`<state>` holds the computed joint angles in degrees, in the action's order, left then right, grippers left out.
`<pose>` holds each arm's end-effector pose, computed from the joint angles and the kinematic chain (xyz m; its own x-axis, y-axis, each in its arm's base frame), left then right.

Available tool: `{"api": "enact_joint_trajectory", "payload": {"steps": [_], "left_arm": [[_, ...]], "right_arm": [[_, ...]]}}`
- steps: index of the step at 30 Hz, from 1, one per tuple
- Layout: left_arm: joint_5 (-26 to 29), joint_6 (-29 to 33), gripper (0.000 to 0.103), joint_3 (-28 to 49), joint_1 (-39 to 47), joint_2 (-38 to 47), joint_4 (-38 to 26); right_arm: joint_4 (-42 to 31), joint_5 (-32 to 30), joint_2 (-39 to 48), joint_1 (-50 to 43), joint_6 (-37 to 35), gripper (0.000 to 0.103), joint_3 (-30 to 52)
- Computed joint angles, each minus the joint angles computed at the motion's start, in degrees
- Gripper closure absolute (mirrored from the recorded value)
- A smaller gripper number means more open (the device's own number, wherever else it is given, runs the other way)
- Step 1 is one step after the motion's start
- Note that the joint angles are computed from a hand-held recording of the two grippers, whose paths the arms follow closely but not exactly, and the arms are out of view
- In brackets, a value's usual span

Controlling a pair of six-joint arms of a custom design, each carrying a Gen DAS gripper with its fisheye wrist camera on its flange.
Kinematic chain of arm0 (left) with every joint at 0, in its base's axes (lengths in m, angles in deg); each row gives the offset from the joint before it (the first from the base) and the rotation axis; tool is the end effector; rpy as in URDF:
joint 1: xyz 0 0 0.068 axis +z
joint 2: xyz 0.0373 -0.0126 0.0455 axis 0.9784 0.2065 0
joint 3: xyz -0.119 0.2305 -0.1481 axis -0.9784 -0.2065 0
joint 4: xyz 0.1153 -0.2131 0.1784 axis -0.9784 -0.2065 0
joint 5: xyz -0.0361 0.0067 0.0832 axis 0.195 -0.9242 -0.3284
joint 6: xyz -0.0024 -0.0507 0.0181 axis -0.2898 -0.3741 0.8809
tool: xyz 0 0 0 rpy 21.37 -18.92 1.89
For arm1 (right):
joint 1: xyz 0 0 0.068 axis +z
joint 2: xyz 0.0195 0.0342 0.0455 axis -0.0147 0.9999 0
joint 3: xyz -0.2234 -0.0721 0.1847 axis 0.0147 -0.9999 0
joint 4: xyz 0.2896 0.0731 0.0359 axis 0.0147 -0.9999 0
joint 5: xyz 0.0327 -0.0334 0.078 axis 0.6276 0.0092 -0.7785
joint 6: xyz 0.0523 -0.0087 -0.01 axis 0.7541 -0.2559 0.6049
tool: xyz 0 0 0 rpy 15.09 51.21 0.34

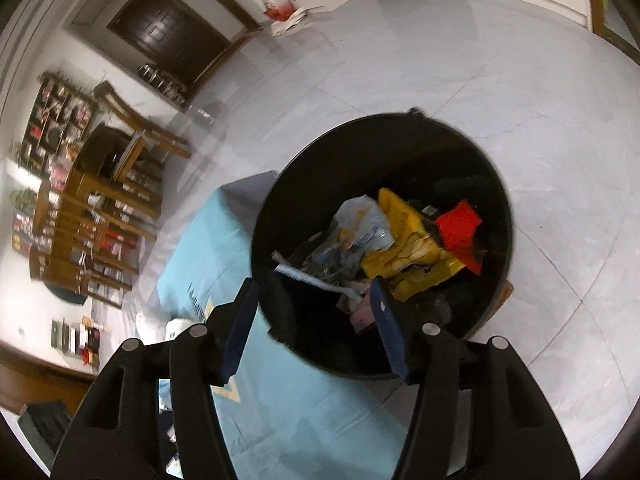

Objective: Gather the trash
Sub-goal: 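Move the right gripper back toward the ointment box on the mat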

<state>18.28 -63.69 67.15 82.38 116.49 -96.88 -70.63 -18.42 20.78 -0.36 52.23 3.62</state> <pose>0.3123 0.0007 0.2452 -0.8443 0.2453 -0.4764 0.4781 0.7463 -0.4631 0.2360 0.0039 0.2317 -0.4982 0.7818 -0.3751 0.5671 0.6210 0.5411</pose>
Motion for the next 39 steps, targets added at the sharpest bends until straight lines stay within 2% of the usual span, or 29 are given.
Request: {"api": "enact_joint_trajectory", "payload": {"steps": [5,8,10,15,20,23,29,33,34,36,37,38,39], "left_arm": [[5.8,4.2,0.003,1.9,12.9,1.7,-5.4],[9.4,5.5,0.003,4.4,21.1,4.3,-6.0],[9.9,8.1,0.003,6.6,26.2,6.5,-6.7],[6.5,13.1,0.003,13.2,35.1,11.9,-8.4],[-4.3,11.1,0.003,21.8,37.6,18.2,-7.2],[-9.6,8.3,0.003,22.3,37.5,20.0,-2.8],[-13.2,6.9,0.003,21.2,36.7,23.0,1.9],[-13.6,6.0,0.003,22.0,36.2,24.8,3.6],[-13.5,5.3,0.005,22.1,35.8,25.0,3.5],[-12.4,5.6,0.015,23.1,35.7,26.1,1.9],[-12.5,5.9,0.026,22.9,35.5,26.0,1.8],[-12.8,6.2,0.037,22.7,35.4,25.9,1.8],[-13.4,6.6,0.041,22.5,35.2,25.8,1.9]], "right_arm": [[1.5,1.5,3.0,6.6,-0.7,0.043,2.2],[3.1,2.2,5.7,11.6,-3.4,0.042,4.5],[4.2,3.1,7.4,15.2,-5.7,0.041,6.0],[7.5,2.3,12.0,23.2,-12.8,0.038,9.7],[7.6,1.6,20.5,31.9,-20.6,0.037,15.7],[6.0,2.6,26.6,36.9,-25.3,0.037,20.6],[3.7,4.7,37.8,44.0,-34.2,0.037,29.4],[3.5,5.6,43.1,45.8,-38.8,0.037,33.2],[3.3,5.5,44.0,45.9,-39.3,0.037,34.1],[2.4,5.0,46.8,46.2,-40.3,0.035,37.0],[2.4,4.8,47.8,46.3,-40.6,0.028,38.0],[2.8,4.7,48.8,46.4,-40.8,0.026,38.9],[2.9,4.1,50.0,46.4,-41.1,0.023,40.0]]}}
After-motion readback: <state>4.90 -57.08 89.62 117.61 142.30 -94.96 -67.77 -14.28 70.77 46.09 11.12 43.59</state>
